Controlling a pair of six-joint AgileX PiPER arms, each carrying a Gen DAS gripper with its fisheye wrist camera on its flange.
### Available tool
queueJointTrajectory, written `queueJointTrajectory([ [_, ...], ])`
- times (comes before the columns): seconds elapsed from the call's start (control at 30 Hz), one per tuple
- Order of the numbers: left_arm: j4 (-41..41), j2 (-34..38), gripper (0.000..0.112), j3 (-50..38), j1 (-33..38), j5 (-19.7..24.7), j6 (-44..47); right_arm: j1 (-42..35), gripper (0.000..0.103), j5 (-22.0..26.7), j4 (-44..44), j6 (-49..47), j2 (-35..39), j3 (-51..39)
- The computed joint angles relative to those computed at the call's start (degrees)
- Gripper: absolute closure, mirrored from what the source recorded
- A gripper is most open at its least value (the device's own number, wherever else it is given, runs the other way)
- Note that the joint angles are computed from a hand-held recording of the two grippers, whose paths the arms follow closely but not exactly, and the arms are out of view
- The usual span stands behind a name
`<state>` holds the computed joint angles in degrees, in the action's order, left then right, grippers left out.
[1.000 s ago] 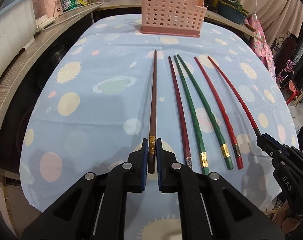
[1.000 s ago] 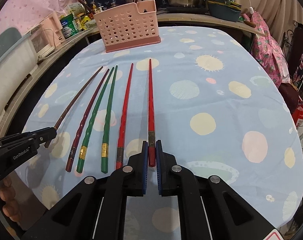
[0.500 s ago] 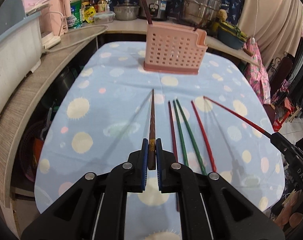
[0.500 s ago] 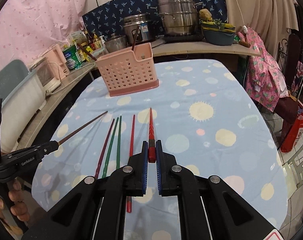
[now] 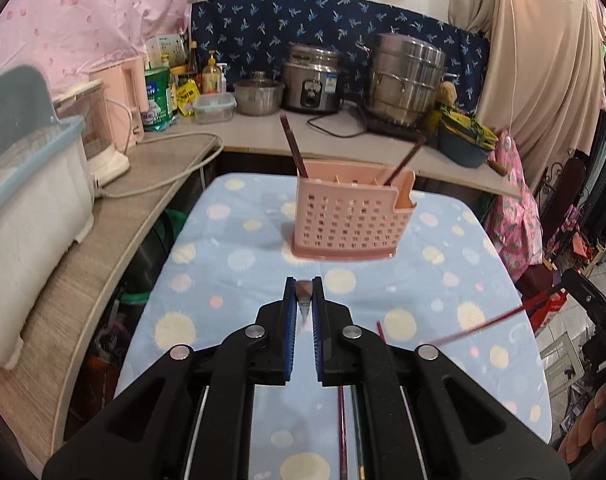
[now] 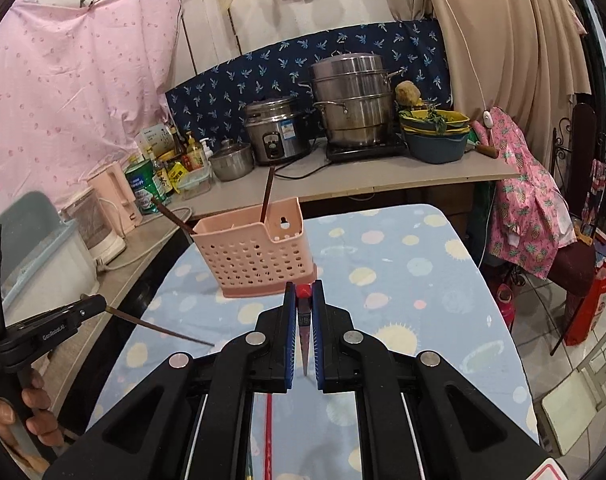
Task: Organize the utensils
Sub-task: 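Lift both chopsticks and carry them over the pink holder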
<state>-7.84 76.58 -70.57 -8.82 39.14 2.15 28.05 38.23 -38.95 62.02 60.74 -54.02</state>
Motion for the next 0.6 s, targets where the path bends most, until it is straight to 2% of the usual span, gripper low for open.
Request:
queueJointTrajectory([
  [0.13, -0.4, 3.3, 0.105, -7.0, 0.1, 1.7, -0.6, -4.2, 0.096, -2.7, 5.5, -6.4, 2.6, -4.4],
  [0.3, -2.5, 8.0, 0.105, -17.8, 0.7, 4.9, -1.0, -5.2, 0.096, -3.3, 6.8, -9.8, 6.1, -11.2],
  [0.6, -0.9, 19.4, 0.105, -42.6, -0.3, 10.7, -5.6, -9.3, 0.096, -4.9, 14.1, -18.6, 17.2, -29.8],
])
